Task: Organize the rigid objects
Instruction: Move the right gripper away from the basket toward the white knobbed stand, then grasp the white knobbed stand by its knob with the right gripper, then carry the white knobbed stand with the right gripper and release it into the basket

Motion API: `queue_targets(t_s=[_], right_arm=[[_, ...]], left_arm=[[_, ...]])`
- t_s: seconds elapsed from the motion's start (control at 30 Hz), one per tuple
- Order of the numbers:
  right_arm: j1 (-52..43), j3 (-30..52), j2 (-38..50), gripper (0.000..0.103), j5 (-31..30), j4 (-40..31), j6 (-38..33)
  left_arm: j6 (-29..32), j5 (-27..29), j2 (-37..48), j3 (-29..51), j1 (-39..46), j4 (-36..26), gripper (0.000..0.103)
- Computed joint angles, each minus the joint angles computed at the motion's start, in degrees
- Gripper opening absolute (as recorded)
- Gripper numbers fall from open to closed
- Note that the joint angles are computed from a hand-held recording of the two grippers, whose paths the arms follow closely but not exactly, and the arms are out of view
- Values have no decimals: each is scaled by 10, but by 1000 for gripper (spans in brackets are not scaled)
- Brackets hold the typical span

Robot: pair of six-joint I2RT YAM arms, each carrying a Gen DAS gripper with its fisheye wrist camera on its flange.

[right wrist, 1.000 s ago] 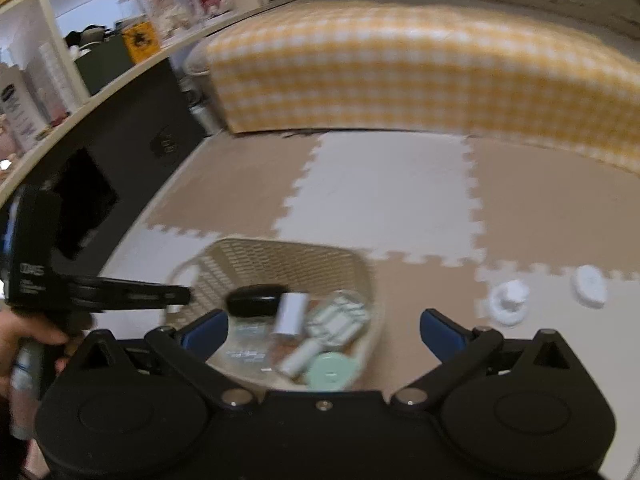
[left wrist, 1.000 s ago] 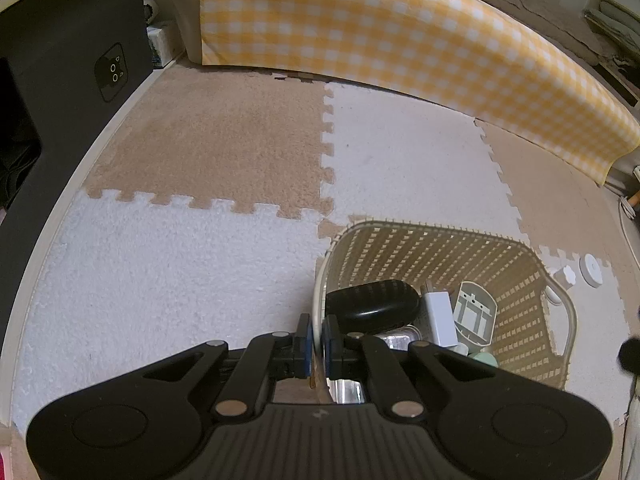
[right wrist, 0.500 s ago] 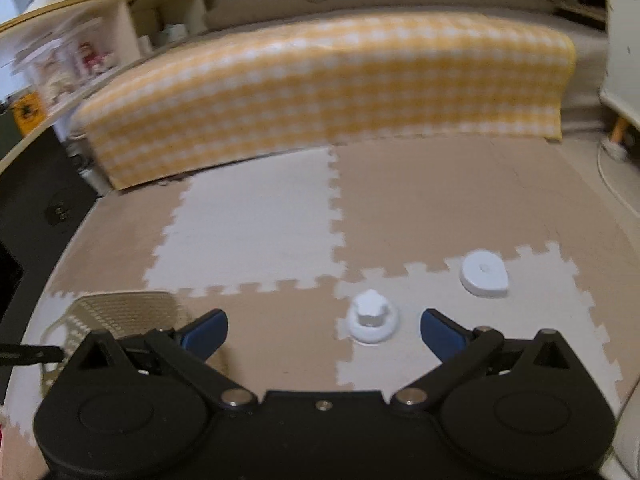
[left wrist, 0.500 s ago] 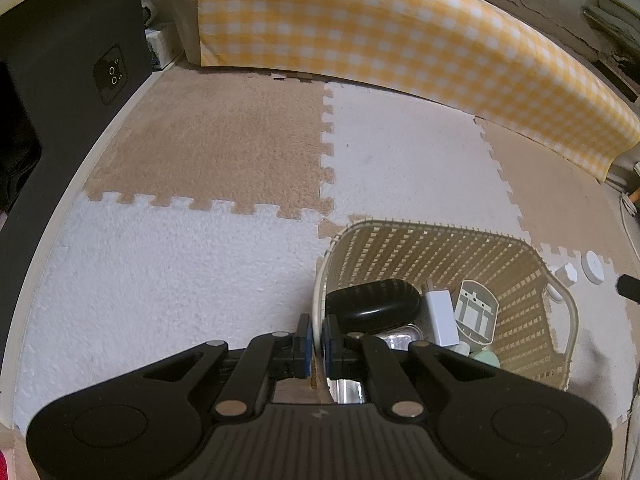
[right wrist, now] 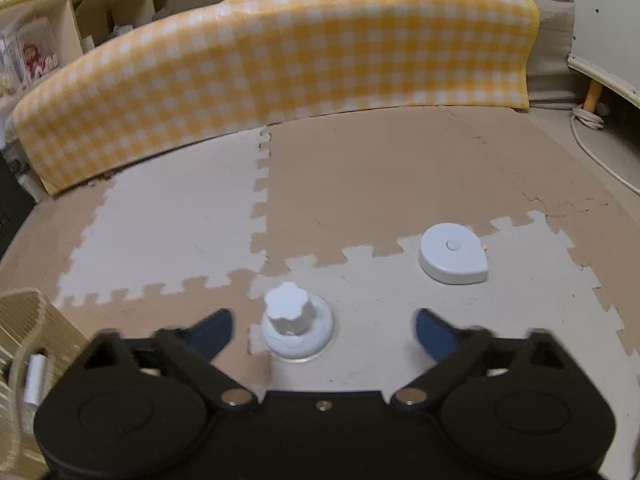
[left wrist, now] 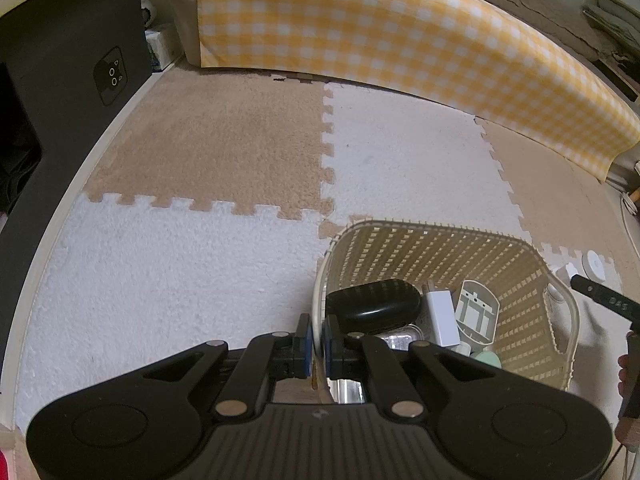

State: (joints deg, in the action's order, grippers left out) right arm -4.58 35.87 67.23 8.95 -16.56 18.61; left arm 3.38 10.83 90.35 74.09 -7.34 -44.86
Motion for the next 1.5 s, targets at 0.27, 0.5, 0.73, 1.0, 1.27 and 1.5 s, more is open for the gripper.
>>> queue_targets(t_s=[0.27,0.5,0.73,1.0,1.27,1.5], right_arm=[[13,-10,16,47,-11,49,-49],[31,-1,41,33,-4,61,-66],[34,6,61,30,1,77,-73],[48,25,34,29,5,53,-71],[96,80,-27,29,-19,2,-31],[184,121,-58,29,-34,-42,2]], left_arm=[[1,-4,1,0,-3,1,6],[1,-4,1,0,-3,1,6],[0,-4,1,0,-3,1,6],[-1,-3,1,-1,-3,1,6],[-3,-4,1,0,-5,1,6],[-2,-4,1,-1,-4,1,6]])
